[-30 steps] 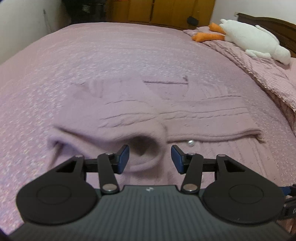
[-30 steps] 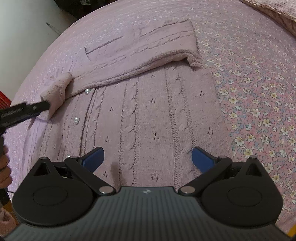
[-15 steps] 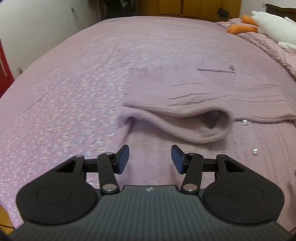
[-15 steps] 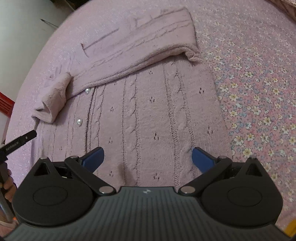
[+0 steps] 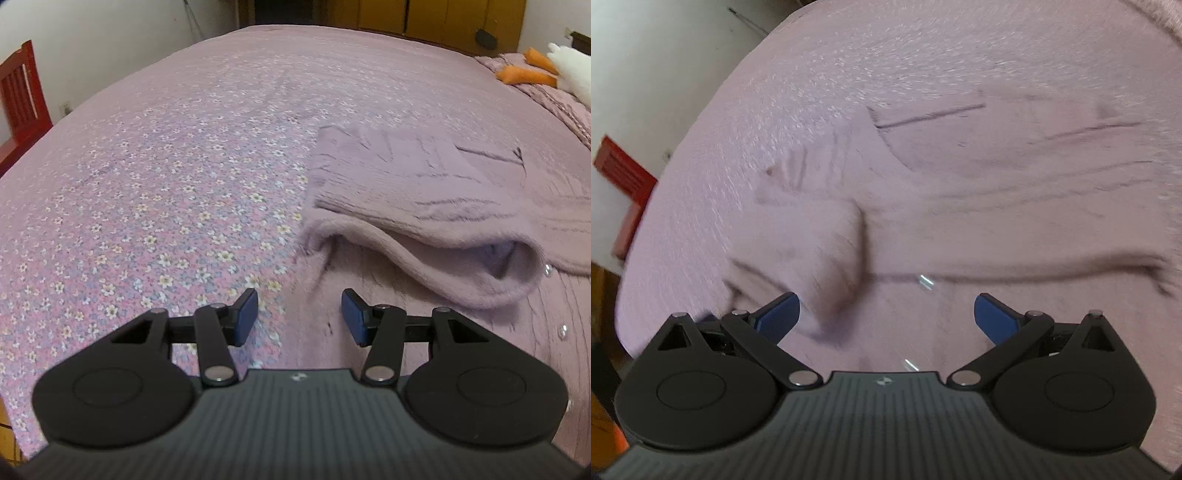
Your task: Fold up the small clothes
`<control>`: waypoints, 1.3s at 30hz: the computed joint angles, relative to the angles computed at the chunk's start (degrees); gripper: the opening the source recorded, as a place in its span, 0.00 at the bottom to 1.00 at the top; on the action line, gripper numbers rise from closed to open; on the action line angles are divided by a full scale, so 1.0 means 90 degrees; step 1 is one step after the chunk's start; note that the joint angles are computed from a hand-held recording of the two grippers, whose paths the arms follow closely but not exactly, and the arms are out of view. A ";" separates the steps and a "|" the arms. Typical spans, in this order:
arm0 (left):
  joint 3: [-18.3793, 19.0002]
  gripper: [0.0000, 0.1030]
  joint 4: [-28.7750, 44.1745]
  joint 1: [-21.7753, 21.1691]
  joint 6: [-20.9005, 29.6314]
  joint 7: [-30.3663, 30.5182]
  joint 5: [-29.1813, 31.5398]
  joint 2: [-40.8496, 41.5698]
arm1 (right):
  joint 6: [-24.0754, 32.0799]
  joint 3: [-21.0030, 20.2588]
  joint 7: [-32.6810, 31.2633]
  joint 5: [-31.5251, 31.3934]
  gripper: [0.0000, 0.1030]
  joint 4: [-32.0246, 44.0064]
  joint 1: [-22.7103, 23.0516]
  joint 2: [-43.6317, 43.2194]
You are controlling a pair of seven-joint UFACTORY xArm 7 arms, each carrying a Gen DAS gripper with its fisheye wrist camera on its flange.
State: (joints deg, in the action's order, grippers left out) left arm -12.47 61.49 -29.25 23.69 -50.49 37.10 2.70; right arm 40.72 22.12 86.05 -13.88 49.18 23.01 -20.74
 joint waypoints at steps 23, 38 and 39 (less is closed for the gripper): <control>0.0496 0.60 0.0808 -0.0400 0.0007 -0.0338 0.0461 0.0842 | 0.2658 -0.0320 -0.1232 -0.2893 0.12 0.2948 0.0978 0.2223; 0.0580 0.73 0.1123 -0.0534 0.0195 -0.0180 0.0516 0.1128 | 0.2169 -0.0431 -0.1015 -0.2141 0.48 0.1602 0.0743 0.1574; 0.0585 0.73 0.1127 -0.0537 0.0185 -0.0171 0.0493 0.1136 | 0.2228 -0.0378 -0.1053 -0.2291 0.50 0.1733 0.0744 0.1619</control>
State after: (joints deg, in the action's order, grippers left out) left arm -7.21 71.63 -34.08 25.35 -52.03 41.54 12.92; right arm 60.77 18.72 76.57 -34.49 64.78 29.71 -6.17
